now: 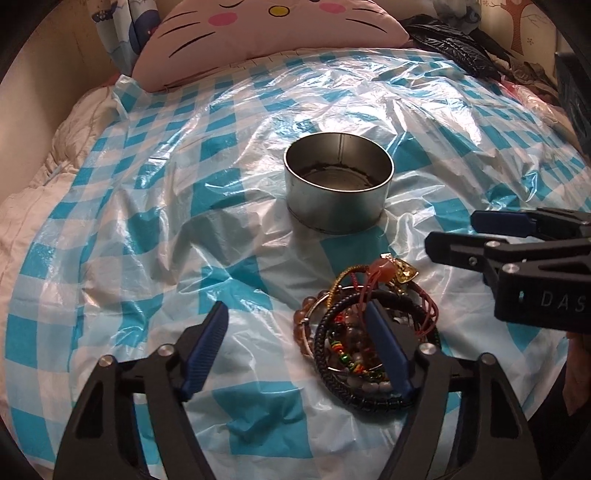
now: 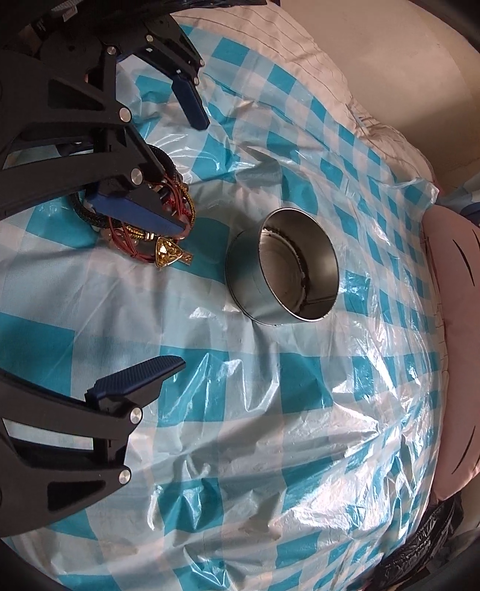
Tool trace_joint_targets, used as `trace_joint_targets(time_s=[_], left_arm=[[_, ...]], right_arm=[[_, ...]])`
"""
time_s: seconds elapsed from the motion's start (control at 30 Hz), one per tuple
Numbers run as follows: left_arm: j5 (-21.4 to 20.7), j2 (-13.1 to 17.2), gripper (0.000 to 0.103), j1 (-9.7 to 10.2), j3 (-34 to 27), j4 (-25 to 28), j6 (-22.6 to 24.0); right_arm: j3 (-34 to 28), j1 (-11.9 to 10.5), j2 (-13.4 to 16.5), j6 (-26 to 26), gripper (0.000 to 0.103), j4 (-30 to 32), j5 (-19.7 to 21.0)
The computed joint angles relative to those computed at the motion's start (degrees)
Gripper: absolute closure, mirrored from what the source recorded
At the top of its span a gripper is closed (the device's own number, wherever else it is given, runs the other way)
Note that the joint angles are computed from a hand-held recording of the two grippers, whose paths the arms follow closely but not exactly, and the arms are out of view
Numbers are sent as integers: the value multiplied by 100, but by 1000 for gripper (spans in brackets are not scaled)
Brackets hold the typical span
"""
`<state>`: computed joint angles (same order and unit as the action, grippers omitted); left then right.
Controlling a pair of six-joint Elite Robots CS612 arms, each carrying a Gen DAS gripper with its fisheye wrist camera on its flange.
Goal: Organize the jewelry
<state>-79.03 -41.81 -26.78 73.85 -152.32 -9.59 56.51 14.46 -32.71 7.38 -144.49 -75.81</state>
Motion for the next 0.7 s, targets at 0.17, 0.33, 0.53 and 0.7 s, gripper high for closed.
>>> trace_joint_targets(time_s=[0.17,0.33,0.53,0.7], left_arm=[[-580,70,72,67,-110,166,53],[-742,7,90,118,20,-136,-104],[-792,-20,92,141,70,-252,-180],[-783,-21,93,148,75,-264,-225]], right_arm=[[-158,6,82,-135,42,398,175],[-248,5,134,-196,48,562,341],[-207,-79,155,38,58,406,856],[-341,-110,247,142,59,540,1221]])
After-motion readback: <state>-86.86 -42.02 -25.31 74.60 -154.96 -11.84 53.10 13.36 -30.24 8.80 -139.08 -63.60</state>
